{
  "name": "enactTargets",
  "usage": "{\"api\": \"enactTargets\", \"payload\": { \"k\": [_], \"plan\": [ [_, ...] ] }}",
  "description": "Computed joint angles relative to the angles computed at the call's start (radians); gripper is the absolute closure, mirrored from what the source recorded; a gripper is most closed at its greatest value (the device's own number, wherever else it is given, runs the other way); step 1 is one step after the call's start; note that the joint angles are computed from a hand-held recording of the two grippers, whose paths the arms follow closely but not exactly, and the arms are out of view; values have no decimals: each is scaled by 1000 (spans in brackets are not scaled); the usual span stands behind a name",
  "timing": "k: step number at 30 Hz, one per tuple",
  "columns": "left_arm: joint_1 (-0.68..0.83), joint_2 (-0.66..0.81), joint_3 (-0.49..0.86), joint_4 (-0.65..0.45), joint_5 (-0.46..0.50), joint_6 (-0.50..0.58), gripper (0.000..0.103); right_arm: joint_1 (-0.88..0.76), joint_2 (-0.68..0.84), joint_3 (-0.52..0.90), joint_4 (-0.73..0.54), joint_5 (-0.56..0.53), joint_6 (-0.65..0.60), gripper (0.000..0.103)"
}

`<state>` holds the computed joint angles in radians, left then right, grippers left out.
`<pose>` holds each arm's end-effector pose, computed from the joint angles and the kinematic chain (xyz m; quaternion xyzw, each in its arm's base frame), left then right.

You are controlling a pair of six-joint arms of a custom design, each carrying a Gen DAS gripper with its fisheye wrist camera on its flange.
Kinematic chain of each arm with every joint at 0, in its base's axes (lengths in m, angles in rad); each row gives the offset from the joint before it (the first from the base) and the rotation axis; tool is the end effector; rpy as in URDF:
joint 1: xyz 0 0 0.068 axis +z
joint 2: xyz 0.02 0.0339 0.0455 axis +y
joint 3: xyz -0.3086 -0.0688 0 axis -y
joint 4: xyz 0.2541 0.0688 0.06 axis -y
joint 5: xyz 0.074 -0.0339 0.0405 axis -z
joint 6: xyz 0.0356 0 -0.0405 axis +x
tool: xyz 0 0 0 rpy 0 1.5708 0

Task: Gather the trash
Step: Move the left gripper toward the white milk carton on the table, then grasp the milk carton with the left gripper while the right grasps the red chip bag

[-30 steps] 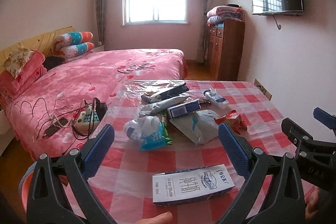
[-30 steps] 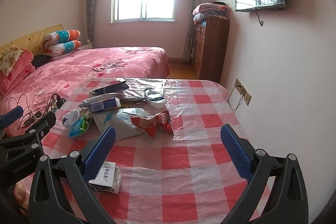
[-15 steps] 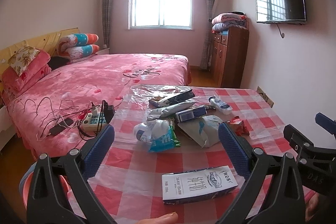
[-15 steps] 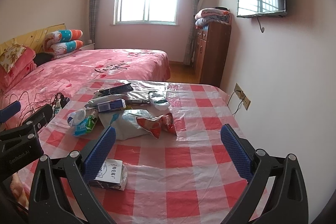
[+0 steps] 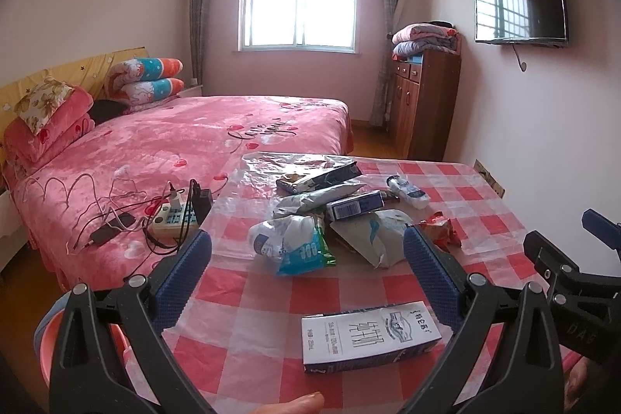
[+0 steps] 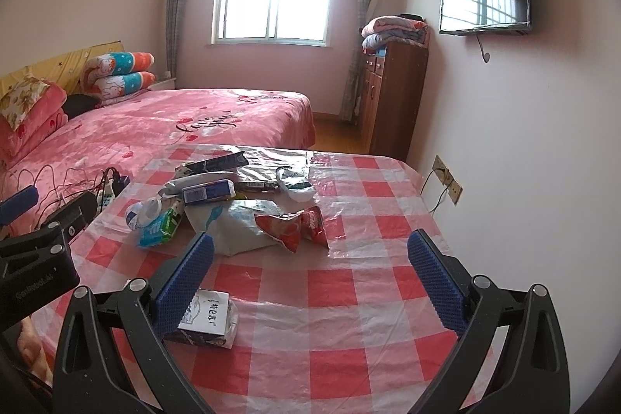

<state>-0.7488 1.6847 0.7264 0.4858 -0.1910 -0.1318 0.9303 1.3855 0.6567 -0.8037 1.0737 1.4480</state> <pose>0.2590 -0.2315 0.1971 0.2104 0.8241 -0.1479 0.5047 0.1423 0.1386 0.2014 0.2294 0.8280 -0.1752 0.4807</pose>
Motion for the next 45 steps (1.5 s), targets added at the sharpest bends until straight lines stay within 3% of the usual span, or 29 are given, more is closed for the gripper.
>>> {"api": "enactTargets", "payload": {
  "k": [6, 12, 18, 23, 28, 32, 36, 39, 45],
  "plan": [
    [1, 20, 3, 6, 8, -3, 4, 0, -2, -11, 15, -2, 3, 4],
    [1, 45, -6, 25, 7, -14, 4, -36, -32, -71, 113, -25, -55, 4],
    [34, 78, -37, 90, 90, -51, 4, -69, -43, -128, 206, -43, -93, 4],
    [45, 113, -52, 134, 105, -60, 4, -93, -50, -174, 283, -53, -130, 4],
    [51, 142, -87, 246, 117, 9, 4, -117, -53, -233, 387, -55, -172, 4],
    [72, 158, -88, 262, 162, 40, 4, -129, -79, -302, 501, -48, -223, 4],
    [92, 164, -72, 212, 228, 75, 4, -160, -110, -379, 652, -61, -323, 4],
    [93, 160, -46, 129, 238, 151, 4, -212, -129, -426, 758, -122, -398, 4],
    [109, 163, -9, 4, 294, 187, 4, -312, -144, -506, 946, -252, -511, 4]
  ]
}}
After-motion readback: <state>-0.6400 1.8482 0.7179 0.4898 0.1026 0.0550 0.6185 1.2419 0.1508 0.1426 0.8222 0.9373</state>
